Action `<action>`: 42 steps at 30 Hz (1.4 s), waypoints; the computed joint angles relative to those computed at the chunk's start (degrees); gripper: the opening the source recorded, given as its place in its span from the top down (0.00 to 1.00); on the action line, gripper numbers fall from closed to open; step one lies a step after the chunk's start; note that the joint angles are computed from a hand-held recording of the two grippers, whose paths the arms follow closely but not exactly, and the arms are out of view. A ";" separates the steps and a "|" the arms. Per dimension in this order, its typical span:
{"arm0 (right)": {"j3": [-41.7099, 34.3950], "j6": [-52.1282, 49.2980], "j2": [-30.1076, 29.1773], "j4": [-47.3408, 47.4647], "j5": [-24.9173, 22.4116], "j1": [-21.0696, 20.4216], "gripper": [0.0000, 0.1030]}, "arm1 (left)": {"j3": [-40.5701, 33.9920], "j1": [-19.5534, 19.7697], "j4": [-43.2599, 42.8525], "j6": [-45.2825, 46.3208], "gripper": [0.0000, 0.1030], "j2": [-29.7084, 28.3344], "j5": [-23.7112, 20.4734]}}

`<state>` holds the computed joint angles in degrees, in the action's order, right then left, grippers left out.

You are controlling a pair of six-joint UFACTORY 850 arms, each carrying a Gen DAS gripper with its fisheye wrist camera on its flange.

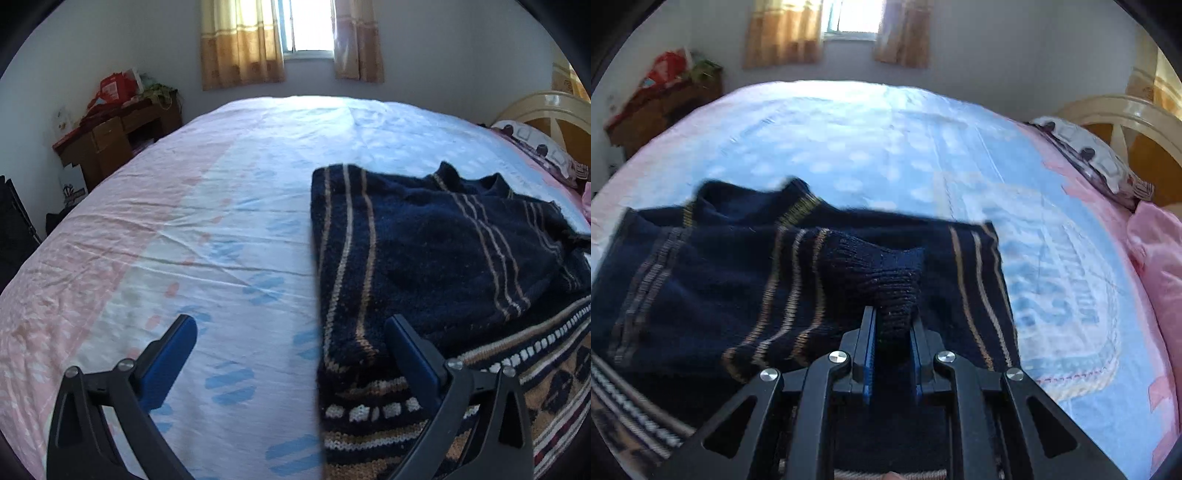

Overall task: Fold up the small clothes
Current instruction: 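Press and smooth the folded sleeve flat with the right tool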

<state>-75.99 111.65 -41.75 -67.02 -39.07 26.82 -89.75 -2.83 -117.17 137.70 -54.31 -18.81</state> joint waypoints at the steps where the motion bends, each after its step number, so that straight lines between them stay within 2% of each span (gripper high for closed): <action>1: -0.08 0.30 -0.41 0.34 -0.57 -0.14 0.85 | 0.00 0.27 1.79 -1.74 0.00 0.04 -0.97; 3: -0.03 0.24 -0.69 0.44 -0.70 -0.42 0.85 | -0.57 0.83 6.42 -7.08 0.00 -0.21 -2.33; 7: -0.17 -3.14 0.23 1.49 -0.94 -0.22 0.82 | -2.81 0.14 13.86 -15.34 0.00 -1.48 0.96; 8: 0.11 -2.78 0.66 1.35 -1.45 0.05 0.74 | -2.83 0.08 13.85 -15.32 0.00 -1.52 1.10; 9: 1.05 -0.76 1.62 -0.34 -1.31 0.59 0.60 | -2.66 0.08 13.02 -14.49 0.00 -1.42 1.02; 11: 3.04 4.31 3.51 -5.12 0.39 1.47 0.45 | -2.19 0.13 11.25 -12.78 0.00 -1.15 0.71; 14: 4.73 12.00 4.90 -14.09 4.76 2.73 0.45 | -1.41 0.21 8.45 -9.69 0.00 -0.78 -0.04; 16: 4.25 13.50 4.28 -18.52 9.35 2.92 0.45 | -2.20 -0.08 12.18 -12.82 0.00 -1.23 1.04; 19: 1.02 6.49 0.92 -14.75 9.65 3.45 0.45 | -2.20 -0.38 12.52 -12.70 0.00 -1.23 1.87; 21: -0.29 3.21 -1.16 -10.74 11.48 2.88 0.45 | -2.11 -0.41 12.59 -12.73 0.00 -1.20 2.08; 23: 0.02 5.47 -1.25 -12.05 10.77 3.55 0.45 | -2.03 -0.44 12.55 -12.72 0.00 -1.15 2.35; 27: 0.25 1.24 -0.87 -6.95 12.73 3.48 0.45 | -0.83 -0.78 5.98 -5.73 0.00 -0.56 3.10; 30: 1.55 4.85 -0.04 -10.33 13.32 3.48 0.45 | 0.11 -0.96 0.81 -0.10 0.00 -0.08 3.16; 33: 2.91 10.49 0.65 -15.02 12.28 4.10 0.45 | -0.29 -0.85 3.29 -2.77 0.00 -0.29 3.13; 35: 2.19 7.88 -0.01 -12.15 12.22 4.21 0.45 | -0.37 -0.83 4.02 -3.63 0.00 -0.30 3.08; 40: 3.35 7.68 1.10 -11.54 10.26 5.28 0.45 | 0.41 -1.22 -2.66 4.00 0.00 0.10 3.63; 42: 3.23 5.14 1.07 -8.66 9.38 5.58 0.44 | 0.34 -1.35 -1.26 3.06 0.00 0.08 3.77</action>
